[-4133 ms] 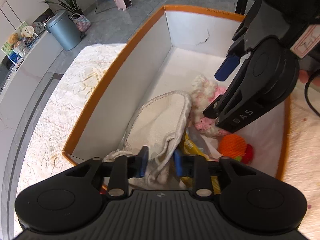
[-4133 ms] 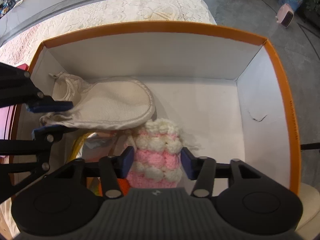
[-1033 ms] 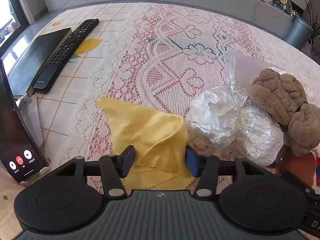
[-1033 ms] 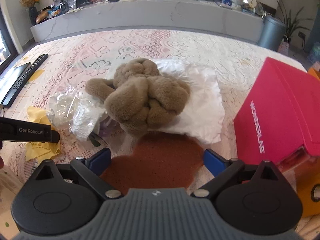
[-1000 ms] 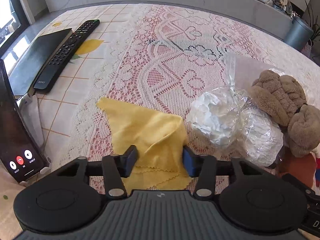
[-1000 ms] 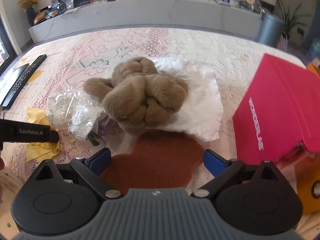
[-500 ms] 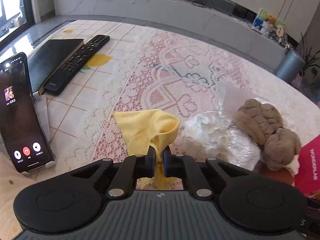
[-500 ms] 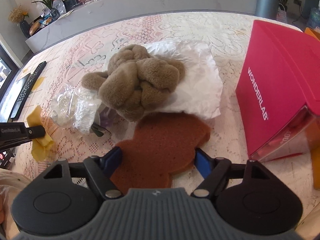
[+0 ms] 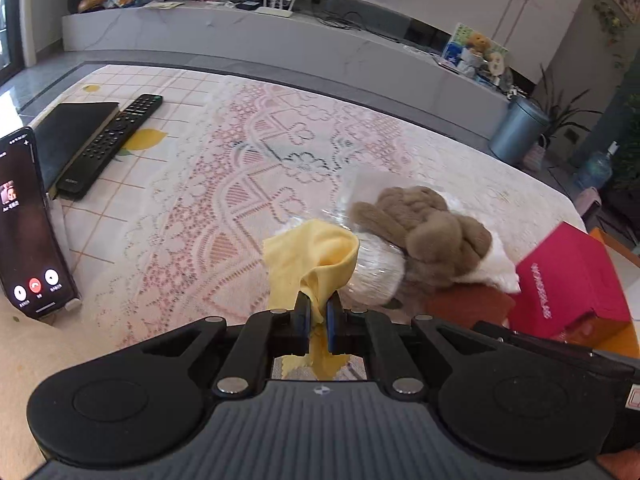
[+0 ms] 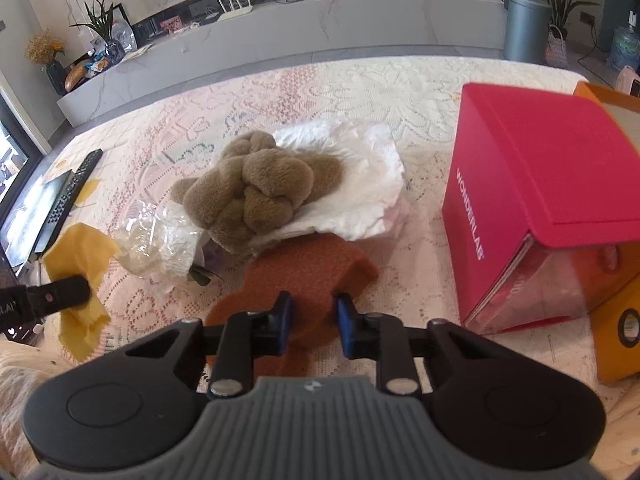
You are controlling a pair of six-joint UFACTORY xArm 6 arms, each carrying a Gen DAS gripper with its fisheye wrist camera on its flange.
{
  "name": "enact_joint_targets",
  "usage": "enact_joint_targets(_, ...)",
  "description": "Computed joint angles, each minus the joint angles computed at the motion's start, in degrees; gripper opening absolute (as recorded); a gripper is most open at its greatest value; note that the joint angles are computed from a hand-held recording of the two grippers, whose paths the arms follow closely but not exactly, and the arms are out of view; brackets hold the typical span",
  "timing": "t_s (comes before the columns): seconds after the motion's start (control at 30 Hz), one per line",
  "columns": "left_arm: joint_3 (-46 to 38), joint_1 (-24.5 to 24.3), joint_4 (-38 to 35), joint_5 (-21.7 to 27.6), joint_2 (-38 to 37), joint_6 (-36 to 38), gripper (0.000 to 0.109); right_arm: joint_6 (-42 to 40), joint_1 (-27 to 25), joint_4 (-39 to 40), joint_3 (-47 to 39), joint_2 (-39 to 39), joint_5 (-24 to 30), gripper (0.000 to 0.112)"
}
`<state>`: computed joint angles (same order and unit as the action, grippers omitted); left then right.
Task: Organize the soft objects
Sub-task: 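Carry the yellow cloth with the left tool while the right tool carries the sponge into the box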
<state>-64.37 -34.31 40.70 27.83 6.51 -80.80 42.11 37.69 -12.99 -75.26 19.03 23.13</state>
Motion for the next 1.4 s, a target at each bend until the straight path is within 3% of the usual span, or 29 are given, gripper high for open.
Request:
enact_joint_targets(0.43, -0.9, -5.9, 2.6, 2.0, -2.4, 0.3, 0.008, 0.0, -0.3, -0.7, 10.8, -12.4, -4.1, 0.012)
enact_joint_targets(0.53, -0.7, -6.9, -0.1, 2.2, -2.8, 3.3, 0.008, -5.2, -0.3, 5.3, 12.4, -14.3, -3.5, 0.012)
enact_joint_targets(0.63, 0.5, -7.8, -4.6, -0.4, -3.1, 7.7, 0.008, -5.5, -0.5, 4.1, 14.7, -16.8, -2.2, 0.012)
enact_joint_targets(0.8, 0.8, -9.8, -8.4, -2.2, -0.6, 10.9, 0.008, -14.4, -1.5, 21.0, 19.5, -17.9, -2.1, 0.014)
enact_joint_targets(0.9, 1.1, -10.4, -10.1, -2.6, 0.4, 13.1, 0.008, -15.1, -1.7, 27.0, 21.4, -17.7, -2.7, 0.024)
enact_joint_targets(0.97, 1.4, -10.5, -10.8, -3.2, 0.7, 13.6, 0.008, -15.2, -1.9, 30.2, 22.2, -17.7, -2.8, 0.058)
enact_joint_targets(1.0, 1.2, -10.7, -10.7, -2.8, 1.0, 13.5, 0.008, -17.6, -1.8, 34.2, 22.5, -17.8, -3.1, 0.061)
enact_joint_targets(1.23, 0.1, -10.9, -12.2, -1.2, 2.4, 15.4, 0.008, -28.1, -1.7, 50.3, 20.9, -15.3, -1.0, 0.063)
enact_joint_targets(1.33, -0.2, -10.8, -12.7, -0.8, 2.7, 15.8, 0.008, -33.0, -1.6, 57.1, 20.7, -15.0, -1.0, 0.049)
enact_joint_targets(1.4, -0.3, -10.8, -12.5, -0.7, 2.6, 15.9, 0.008, -31.8, -1.4, 55.2, 20.9, -15.4, -1.5, 0.048)
